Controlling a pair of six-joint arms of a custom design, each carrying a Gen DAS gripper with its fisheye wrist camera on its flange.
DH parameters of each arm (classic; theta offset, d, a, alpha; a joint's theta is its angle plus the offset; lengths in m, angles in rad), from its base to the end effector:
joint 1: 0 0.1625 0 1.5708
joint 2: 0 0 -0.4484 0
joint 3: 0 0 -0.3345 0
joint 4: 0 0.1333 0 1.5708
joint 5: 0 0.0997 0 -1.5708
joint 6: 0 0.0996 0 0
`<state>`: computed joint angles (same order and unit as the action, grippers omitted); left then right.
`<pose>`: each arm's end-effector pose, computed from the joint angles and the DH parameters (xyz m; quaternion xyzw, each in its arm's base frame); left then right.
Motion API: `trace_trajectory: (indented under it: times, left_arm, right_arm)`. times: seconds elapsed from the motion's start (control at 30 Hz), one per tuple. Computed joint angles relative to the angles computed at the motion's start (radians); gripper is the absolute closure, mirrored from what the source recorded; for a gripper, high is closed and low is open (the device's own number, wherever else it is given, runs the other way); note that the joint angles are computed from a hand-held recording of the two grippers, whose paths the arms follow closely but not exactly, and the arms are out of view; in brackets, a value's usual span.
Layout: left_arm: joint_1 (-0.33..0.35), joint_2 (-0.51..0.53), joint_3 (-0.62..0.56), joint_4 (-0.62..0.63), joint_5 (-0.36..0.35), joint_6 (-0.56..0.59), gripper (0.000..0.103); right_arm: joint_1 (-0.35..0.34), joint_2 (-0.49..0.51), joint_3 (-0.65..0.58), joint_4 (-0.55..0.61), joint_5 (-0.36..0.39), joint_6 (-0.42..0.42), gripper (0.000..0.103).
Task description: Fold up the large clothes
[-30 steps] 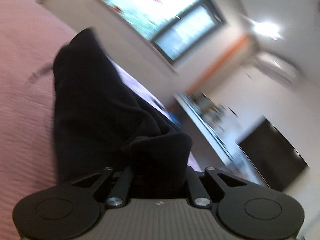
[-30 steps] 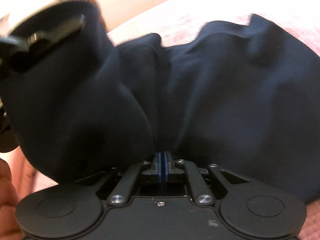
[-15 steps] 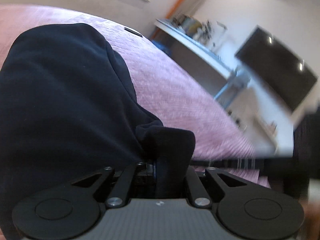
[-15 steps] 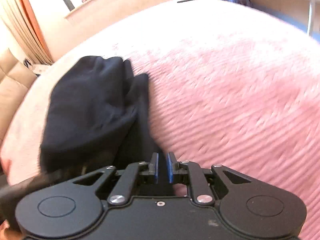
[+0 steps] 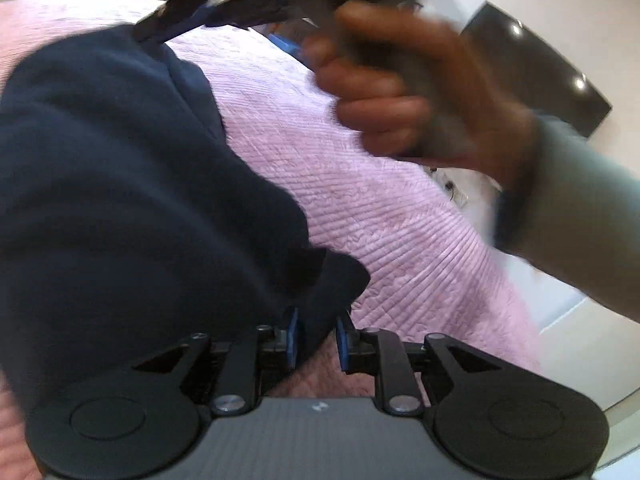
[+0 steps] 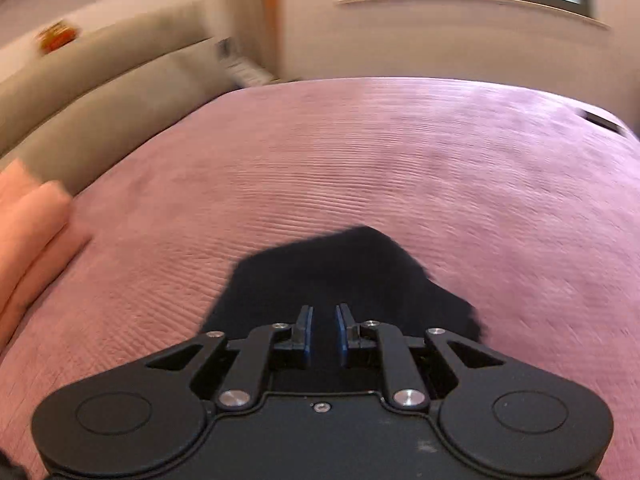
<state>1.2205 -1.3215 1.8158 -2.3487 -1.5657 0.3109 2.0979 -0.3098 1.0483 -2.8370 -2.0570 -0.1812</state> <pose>-0.0557 -0.5425 0.3706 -0.3210 -0.9365 0.1413 0.0003 0.4799 -0.6520 0.0481 0.2661 -0.9006 0.2893 0.1854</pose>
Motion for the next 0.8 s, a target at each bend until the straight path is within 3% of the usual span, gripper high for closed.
trace_trajectory:
  times: [0.1, 0.2, 0.27, 0.3, 0.33, 0.4, 0.43, 0.5, 0.57, 0.67, 0.73, 0.8]
  left_arm:
    - [0.014, -0.042, -0.024, -0.080, 0.025, -0.036, 0.081]
    - [0.052, -0.011, -0.058, -0.228, 0.063, -0.079, 0.080]
    - [0.080, 0.038, -0.084, -0.243, 0.110, -0.058, 0.083]
    - [0.100, 0.053, -0.091, -0.225, 0.092, -0.055, 0.085]
    - [0.123, 0.072, -0.106, -0.193, 0.043, -0.067, 0.085]
    - [0.153, 0.075, -0.109, -0.149, -0.019, -0.049, 0.085]
    - [0.149, 0.075, -0.098, -0.150, -0.019, -0.040, 0.084]
    - [0.137, 0.070, -0.082, -0.149, -0.018, -0.037, 0.084]
    - [0.130, 0.069, -0.082, -0.134, -0.001, -0.004, 0.084]
    - [0.098, 0.078, -0.079, -0.130, 0.044, 0.034, 0.084]
    - [0.100, 0.057, -0.068, -0.115, 0.048, 0.049, 0.081]
    - [0.088, 0.051, -0.052, -0.123, 0.064, 0.053, 0.080]
  right_arm:
    - [-0.004, 0.097, -0.164, 0.076, 0.031, -0.074, 0.086]
    - [-0.026, 0.200, -0.307, 0.102, 0.034, -0.147, 0.088]
    - [-0.036, 0.285, -0.414, 0.121, -0.096, -0.222, 0.088]
    - [-0.042, 0.299, -0.409, 0.106, -0.162, -0.256, 0.088]
    - [-0.053, 0.291, -0.362, 0.049, -0.201, -0.267, 0.083]
    - [-0.078, 0.210, -0.186, -0.071, -0.168, -0.201, 0.082]
    - [-0.083, 0.165, -0.105, -0.113, -0.172, -0.156, 0.090]
    - [-0.074, 0.138, -0.030, -0.185, -0.225, -0.162, 0.093]
    - [-0.054, 0.129, 0.004, -0.224, -0.292, -0.183, 0.093]
    - [-0.011, 0.080, 0.060, -0.222, -0.334, -0.110, 0.087]
    - [0.025, 0.060, 0.080, -0.246, -0.316, -0.103, 0.084]
    - [0.048, 0.028, 0.128, -0.224, -0.232, -0.050, 0.084]
